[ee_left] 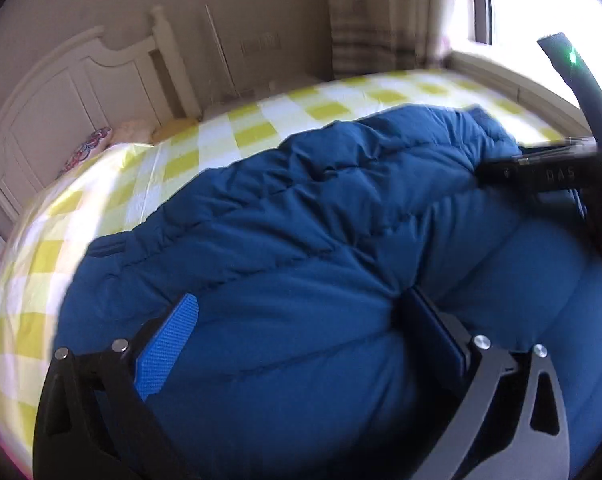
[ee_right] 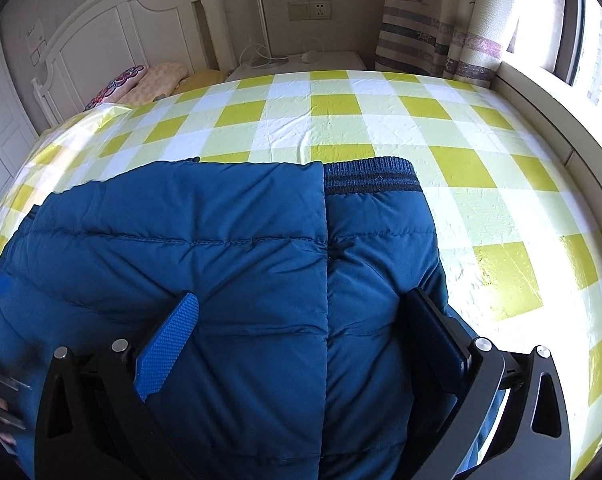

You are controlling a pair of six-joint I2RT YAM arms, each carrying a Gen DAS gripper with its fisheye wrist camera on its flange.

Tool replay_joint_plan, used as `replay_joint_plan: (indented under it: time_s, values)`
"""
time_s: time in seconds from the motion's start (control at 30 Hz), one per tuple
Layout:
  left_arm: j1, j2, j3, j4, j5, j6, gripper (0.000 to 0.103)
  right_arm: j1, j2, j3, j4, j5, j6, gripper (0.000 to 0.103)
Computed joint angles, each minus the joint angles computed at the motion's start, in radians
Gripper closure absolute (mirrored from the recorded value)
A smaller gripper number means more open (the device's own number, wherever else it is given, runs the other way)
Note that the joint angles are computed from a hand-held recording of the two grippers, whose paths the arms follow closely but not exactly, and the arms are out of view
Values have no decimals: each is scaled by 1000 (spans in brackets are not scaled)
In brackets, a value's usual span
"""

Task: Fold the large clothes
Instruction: 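Smooth the jacket's folded edges with both tools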

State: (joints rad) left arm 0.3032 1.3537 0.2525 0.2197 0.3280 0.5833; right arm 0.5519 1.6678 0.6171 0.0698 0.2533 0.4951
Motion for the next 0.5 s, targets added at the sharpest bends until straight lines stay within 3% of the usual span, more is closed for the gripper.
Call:
replay_joint_plan:
  time_s: [0.1,0.27,0.33,0.37,0.43,0.5]
  values:
    - [106,90,134,-180,121,15,2,-2,4,5,-2,-1,-2,4]
    - [414,48,173,-229,261,47,2,-10,0,-7,19,-18,-1,4]
    - [490,148,214,-153,225,32,3,-11,0,-8,20,-19,-1,4]
    - [496,234,271,-166,187,32,3,-10,-1,-9,21,-20,1,4]
    - [519,363,403,-301,245,47,2,-9,0,-5,13,-13,-2,4]
    - [500,342,377,-263,221,26,2,6,-4,15,-29,21,3,5]
